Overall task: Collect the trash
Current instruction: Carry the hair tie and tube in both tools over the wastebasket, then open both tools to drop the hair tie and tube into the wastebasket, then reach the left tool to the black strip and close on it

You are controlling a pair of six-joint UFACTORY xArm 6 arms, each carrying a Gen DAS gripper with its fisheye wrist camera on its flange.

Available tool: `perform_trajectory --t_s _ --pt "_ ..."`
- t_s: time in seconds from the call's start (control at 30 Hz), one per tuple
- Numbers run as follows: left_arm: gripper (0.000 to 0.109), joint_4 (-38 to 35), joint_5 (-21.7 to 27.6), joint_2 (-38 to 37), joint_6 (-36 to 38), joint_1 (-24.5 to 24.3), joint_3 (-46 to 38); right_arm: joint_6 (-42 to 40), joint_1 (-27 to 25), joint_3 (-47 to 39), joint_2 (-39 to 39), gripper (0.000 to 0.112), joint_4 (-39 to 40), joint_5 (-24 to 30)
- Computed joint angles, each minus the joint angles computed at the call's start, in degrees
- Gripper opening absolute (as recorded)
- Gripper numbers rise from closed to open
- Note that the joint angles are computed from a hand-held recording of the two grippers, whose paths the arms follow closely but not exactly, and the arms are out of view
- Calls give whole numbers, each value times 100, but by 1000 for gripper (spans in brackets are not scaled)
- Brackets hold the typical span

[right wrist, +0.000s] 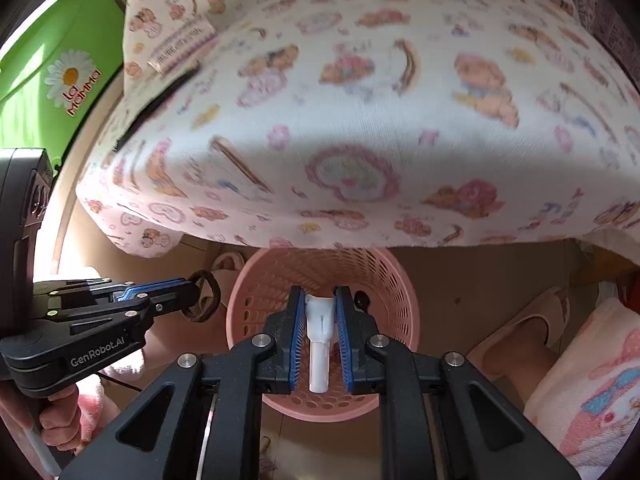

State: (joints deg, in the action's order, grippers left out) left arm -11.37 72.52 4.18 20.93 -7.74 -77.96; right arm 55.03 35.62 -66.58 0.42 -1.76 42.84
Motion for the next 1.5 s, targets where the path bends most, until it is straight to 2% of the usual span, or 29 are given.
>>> perform_trajectory --t_s 0.1,0.17,0.27,0.43,0.53,0.67,0.8,0.9,1.0,1.1,1.27,1.37,1.43,1.5 --pt "6 186 110 112 -147 -65 52 -242 30 -141 398 17 289 191" --pt "6 323 93 147 -236 -118 116 -230 91 -273 626 17 146 405" --pt "7 614 54 225 -380 -259 175 -566 94 -236 814 17 648 319" --pt "7 735 -104 68 -271 -317 299 -660 194 -357 971 18 662 469" --pt "19 848 -343 -58 -249 -361 390 -632 192 -322 956 20 699 388" --pt "38 798 -393 -87 -251 -311 314 -392 131 -214 856 39 603 394" --pt "45 599 -463 -157 -209 -229 269 -310 37 -137 738 42 614 407" --pt "50 507 -662 -306 -116 -180 320 -22 65 -229 641 53 141 569" --pt "58 708 -1128 -519 -103 -236 497 378 205 -522 580 61 -704 1042" --pt "59 688 -1529 -745 -65 -216 638 626 233 -442 297 67 -1016 941" --pt "73 -180 -2078 -1084 319 46 768 1220 357 -449 -88 78 -1969 1068" --pt "84 -492 -2729 -1230 384 145 875 1487 487 -601 -184 85 -2673 1419" --pt "86 -624 -3017 -1254 401 195 873 1612 574 -697 -216 86 -3044 1626" --pt "89 -867 -3064 -1229 460 293 776 1642 602 -810 -202 86 -3245 1822"
